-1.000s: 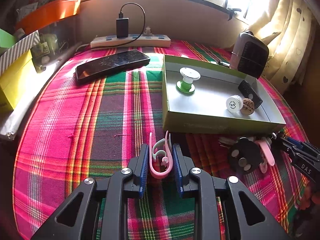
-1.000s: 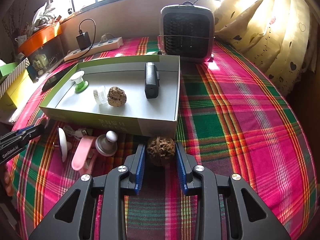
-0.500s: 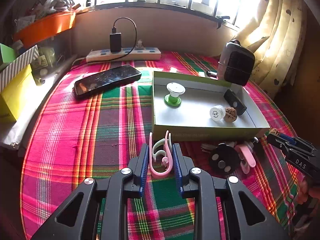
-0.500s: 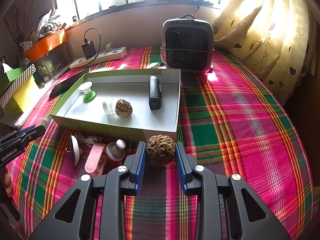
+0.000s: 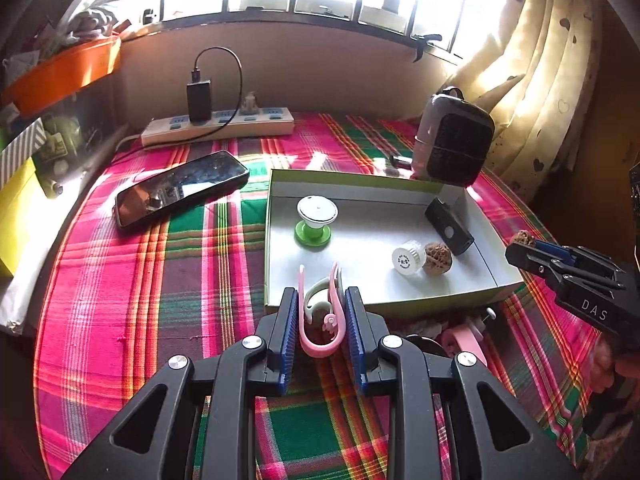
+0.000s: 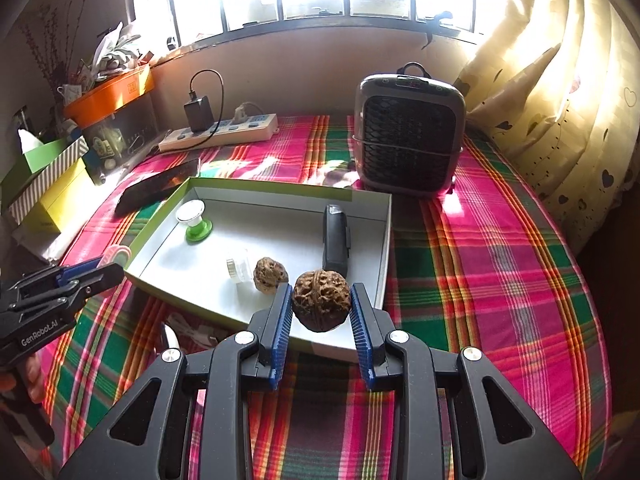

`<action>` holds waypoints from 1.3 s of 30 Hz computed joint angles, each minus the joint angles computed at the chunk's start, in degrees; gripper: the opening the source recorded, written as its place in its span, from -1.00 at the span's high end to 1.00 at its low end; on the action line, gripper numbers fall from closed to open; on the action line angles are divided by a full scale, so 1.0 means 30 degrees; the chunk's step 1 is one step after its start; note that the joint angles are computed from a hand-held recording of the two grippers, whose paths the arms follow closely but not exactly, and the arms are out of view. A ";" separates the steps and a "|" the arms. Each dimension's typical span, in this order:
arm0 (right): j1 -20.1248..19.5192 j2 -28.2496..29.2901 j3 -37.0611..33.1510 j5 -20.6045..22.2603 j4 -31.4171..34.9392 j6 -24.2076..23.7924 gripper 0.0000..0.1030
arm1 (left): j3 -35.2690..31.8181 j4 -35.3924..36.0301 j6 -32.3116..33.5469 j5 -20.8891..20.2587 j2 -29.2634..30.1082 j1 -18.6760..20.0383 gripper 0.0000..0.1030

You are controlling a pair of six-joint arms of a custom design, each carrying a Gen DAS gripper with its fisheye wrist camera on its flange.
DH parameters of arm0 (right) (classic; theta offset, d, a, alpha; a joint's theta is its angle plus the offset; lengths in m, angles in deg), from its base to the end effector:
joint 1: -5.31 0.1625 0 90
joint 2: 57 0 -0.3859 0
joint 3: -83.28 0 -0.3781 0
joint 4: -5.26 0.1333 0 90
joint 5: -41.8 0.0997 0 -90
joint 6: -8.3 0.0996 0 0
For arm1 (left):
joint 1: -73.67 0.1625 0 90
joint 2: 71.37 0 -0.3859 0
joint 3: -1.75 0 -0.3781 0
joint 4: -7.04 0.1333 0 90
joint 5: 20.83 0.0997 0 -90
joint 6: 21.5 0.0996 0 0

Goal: Organize objects
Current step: 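Carry the pink clip over the box with the left while the right drops the walnut inside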

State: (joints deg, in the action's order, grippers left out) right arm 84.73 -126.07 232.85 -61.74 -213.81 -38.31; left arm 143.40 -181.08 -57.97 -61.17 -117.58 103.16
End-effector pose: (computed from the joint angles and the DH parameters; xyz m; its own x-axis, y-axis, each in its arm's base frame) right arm 0.0459 -0.3533 0.1607 -0.7227 -0.2315 0.6513 -0.5876 0.7019 -0.4025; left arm -0.1876 -0.3464 0.0049 -0.7980 0.1467 -0.5845 0.4914 0.7199 -0.4902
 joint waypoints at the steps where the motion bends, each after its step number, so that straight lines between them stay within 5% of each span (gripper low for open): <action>1: 0.0179 0.0100 -0.0267 -0.0118 0.0299 -0.0033 0.41 | -0.0144 -0.0141 0.0247 -0.0104 0.0079 0.0130 0.58; 21: 0.1449 0.2674 -0.5196 -0.1041 0.6088 0.0104 0.41 | -0.3245 0.0336 0.2567 -0.0547 0.1712 0.2162 0.58; 39: 0.1639 0.4145 -0.6451 -0.2235 0.6903 0.0014 0.41 | -0.4324 0.1280 0.3015 -0.0246 0.2472 0.2945 0.58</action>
State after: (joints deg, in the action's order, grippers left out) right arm 89.65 -113.63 213.50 -68.45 -193.10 -38.27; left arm 130.43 -177.24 -48.92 -61.91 -110.16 111.99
